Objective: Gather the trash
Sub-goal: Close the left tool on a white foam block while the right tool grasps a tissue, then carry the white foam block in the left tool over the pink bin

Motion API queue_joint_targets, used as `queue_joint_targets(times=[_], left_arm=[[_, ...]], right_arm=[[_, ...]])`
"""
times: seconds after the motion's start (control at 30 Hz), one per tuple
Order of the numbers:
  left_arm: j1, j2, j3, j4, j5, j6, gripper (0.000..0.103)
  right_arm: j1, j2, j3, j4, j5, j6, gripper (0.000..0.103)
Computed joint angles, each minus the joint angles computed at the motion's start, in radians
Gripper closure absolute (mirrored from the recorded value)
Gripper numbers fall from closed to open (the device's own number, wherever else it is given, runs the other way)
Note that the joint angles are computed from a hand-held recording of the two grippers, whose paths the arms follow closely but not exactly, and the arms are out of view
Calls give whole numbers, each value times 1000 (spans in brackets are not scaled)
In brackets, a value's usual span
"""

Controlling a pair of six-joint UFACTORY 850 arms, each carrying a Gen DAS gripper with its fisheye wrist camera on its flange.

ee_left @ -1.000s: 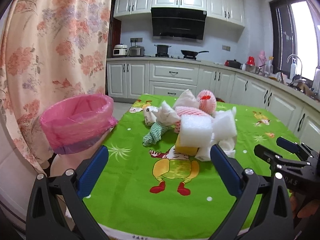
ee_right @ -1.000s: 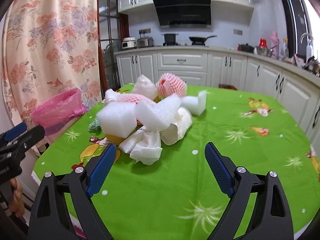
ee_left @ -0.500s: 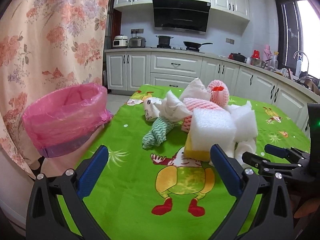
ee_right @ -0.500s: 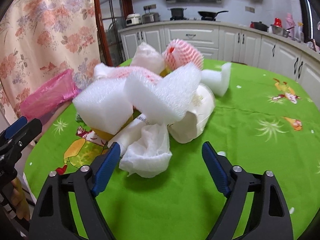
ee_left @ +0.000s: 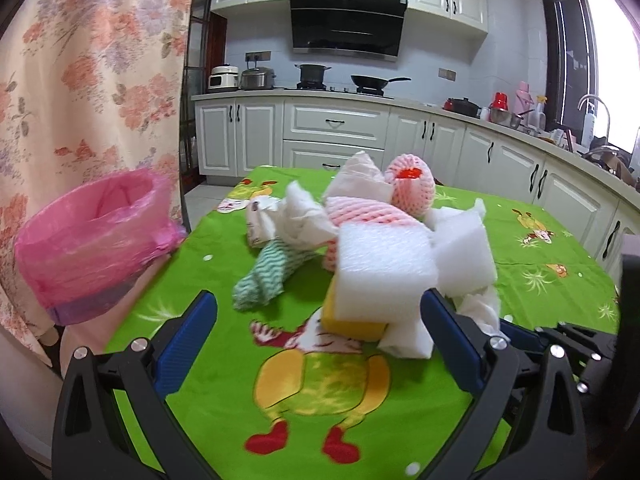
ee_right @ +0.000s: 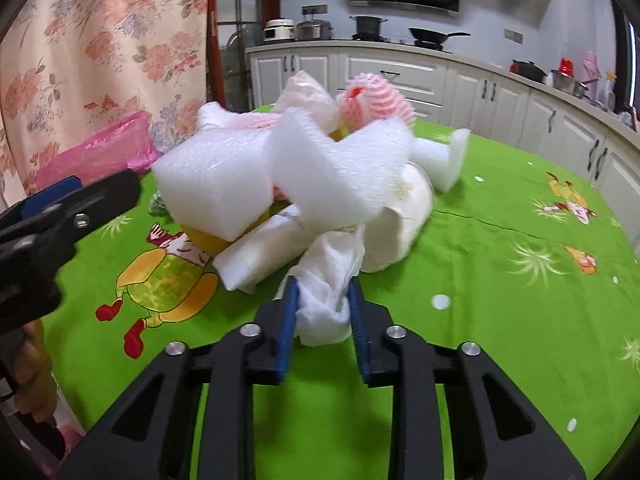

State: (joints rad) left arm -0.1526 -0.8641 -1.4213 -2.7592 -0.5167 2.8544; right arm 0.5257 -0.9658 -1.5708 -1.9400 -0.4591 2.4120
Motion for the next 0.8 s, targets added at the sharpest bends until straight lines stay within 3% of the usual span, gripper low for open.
queue_joint_targets(times=[0.23, 0.43, 0.5, 0.6, 0.67, 0.8], left_arm=[[-38, -54, -99, 18, 66, -66, 5], [-77, -96, -164, -55, 105, 19, 4], [-81, -114, -189, -58, 125, 19, 16], [-71, -129, -210, 71, 140, -102, 32], [-62, -128, -203, 109, 115, -149, 39], [-53, -113, -171, 68, 85, -100, 39]], right_arm=[[-19, 71, 126, -134, -48, 217, 84], [-16, 91, 162, -161, -81, 264, 84], [-15, 95, 168, -164, -88, 267, 84], [-12, 102, 182, -173, -107, 282, 83], [-13, 101, 182, -178, -105, 295, 84], [-6, 97, 175, -177, -105, 288, 84]])
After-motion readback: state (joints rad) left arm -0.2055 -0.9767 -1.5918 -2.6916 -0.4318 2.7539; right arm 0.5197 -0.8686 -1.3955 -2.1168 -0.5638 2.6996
